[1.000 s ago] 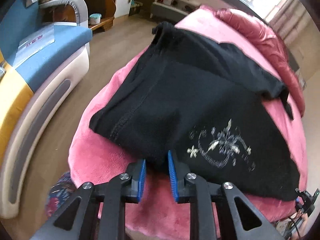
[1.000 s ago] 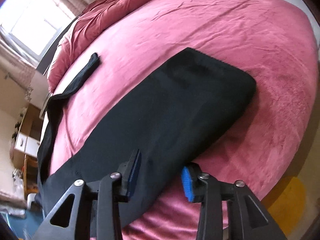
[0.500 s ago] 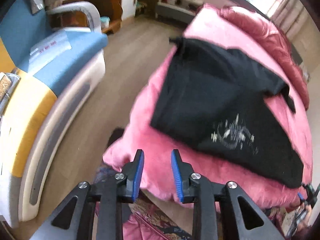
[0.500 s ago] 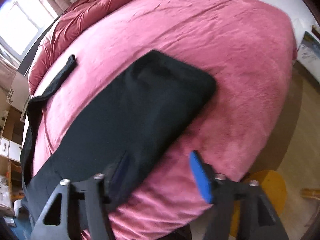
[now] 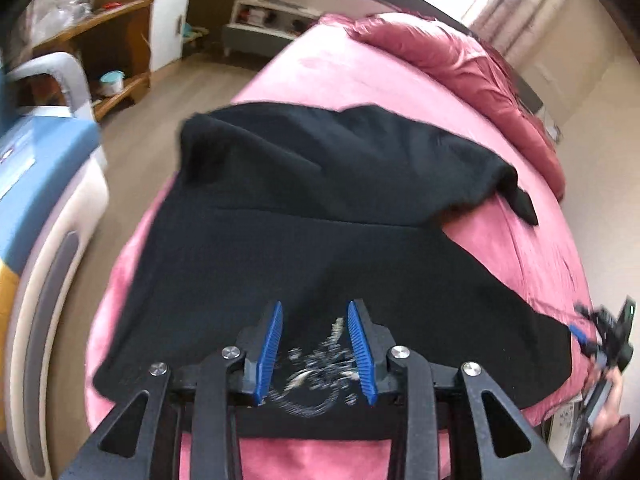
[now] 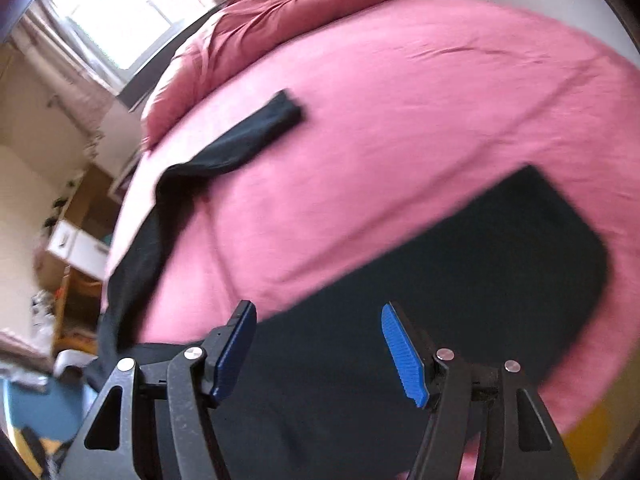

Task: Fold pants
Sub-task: 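Lift the pants edge with both tools and fold it over lengthwise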

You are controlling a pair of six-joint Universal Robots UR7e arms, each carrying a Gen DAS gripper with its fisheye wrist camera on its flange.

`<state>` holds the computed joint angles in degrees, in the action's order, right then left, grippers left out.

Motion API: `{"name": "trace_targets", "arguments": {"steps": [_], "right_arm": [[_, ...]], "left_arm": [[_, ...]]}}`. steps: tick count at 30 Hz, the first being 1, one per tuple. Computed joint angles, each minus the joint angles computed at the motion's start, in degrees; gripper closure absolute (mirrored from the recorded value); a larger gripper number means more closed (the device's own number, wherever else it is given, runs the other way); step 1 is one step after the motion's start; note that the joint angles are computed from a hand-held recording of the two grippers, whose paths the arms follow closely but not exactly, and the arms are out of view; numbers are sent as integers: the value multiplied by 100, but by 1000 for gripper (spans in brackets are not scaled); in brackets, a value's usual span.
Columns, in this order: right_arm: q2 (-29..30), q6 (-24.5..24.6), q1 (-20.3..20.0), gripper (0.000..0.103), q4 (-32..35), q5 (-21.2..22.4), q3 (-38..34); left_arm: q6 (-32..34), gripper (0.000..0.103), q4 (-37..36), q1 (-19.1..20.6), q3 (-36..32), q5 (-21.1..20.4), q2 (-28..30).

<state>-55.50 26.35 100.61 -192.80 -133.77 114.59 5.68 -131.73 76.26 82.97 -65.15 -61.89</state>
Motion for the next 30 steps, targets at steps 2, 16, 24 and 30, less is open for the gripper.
{"name": "trace_targets", "arguments": {"steps": [2, 16, 24, 30], "right_arm": [[193, -109, -100, 37, 169, 312, -371], [1535, -346, -409, 37, 1539, 1358, -2938], [2267, -1237, -40, 37, 2515, 1337, -4324], [2692, -1394, 38, 37, 3244, 1248, -5235]], "left_arm": [[-14, 67, 103, 10, -114, 9, 134], [-199, 65, 457, 156, -1414, 507, 964], [-520, 59, 1091, 377, -3207, 471, 1718], [-789, 58, 1837, 524, -4765, 618, 2487]]}}
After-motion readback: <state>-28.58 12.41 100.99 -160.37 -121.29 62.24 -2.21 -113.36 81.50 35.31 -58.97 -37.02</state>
